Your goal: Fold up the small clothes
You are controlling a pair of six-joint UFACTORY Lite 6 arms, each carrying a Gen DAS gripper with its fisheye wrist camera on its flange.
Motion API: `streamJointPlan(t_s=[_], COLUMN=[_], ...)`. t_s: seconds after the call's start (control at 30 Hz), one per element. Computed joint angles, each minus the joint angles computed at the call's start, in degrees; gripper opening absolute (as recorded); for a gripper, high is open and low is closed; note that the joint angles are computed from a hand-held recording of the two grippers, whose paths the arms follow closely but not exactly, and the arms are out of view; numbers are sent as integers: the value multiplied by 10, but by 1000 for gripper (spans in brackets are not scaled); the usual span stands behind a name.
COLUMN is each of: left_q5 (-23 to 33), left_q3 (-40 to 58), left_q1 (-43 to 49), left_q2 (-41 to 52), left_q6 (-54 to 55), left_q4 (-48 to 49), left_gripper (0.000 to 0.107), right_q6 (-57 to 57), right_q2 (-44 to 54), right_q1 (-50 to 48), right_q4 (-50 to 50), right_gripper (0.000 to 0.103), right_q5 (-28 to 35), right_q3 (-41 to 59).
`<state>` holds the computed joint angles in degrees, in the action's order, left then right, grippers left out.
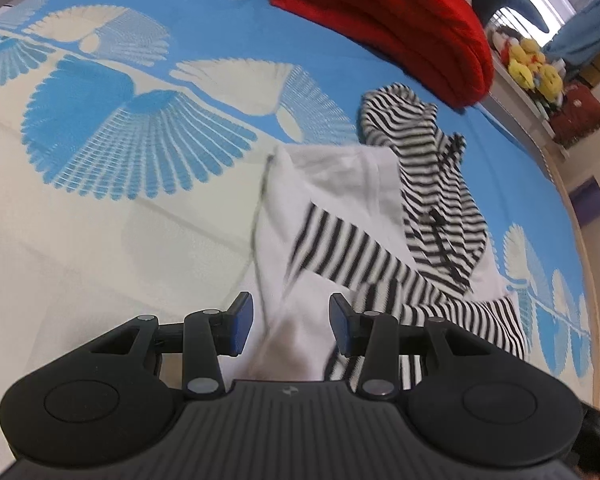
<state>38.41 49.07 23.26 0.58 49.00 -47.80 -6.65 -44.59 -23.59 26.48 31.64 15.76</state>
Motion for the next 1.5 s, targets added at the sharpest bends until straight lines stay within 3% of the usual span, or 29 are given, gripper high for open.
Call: streamJointPlan(t_s=[0.37,0.47,0.57,0.63,0.73,0.8,0.9,1.0,1.13,1.2,1.3,1.4,1.5], left_q5=[-84,-109,-105,-105,-131,-106,-88,-85,-45,-58,-94,-113,-110], left_q3=[-40,-63,-86,-104,-131,-121,-112,-114,-92,-87,-95,-103,-82], left_q1=[-71,-85,-71,-61,-57,-28,-3,-36,-54,-61,-82,-86,-87], left_q2=[64,38,-45,-130,-207,-171,-158,-157,-33,13,-20,-42,16], left_q6=[-9,29,34,-10,-137,-142,-55,32,17,-11,-15,34,-29], left_q4=[16,5,-11,19,149,160,70,18,16,30,39,-11,31], left_gripper=[44,10,4,4,5,7,8,28,31,31,31,37,37], right_q6=[-112,-136,-155,-148,-146,-126,-112,-53,-52,-54,-1,-50,-102], right_q2=[27,41,58,59,67,76,87,52,65,111,104,65,68], right_q1=[-95,-116,-138,-139,-145,-145,-157,-140,-127,-154,-155,-151,-135], right_q4=[78,92,109,107,113,105,100,58,46,44,-4,47,86], right_gripper=[45,46,46,46,46,46,45,45,47,47,47,47,51], right_q5=[42,52,65,65,57,35,22,29,-2,-13,-18,3,9], right_q3=[7,10,11,10,4,-5,-14,-12,-8,-3,6,6,-1])
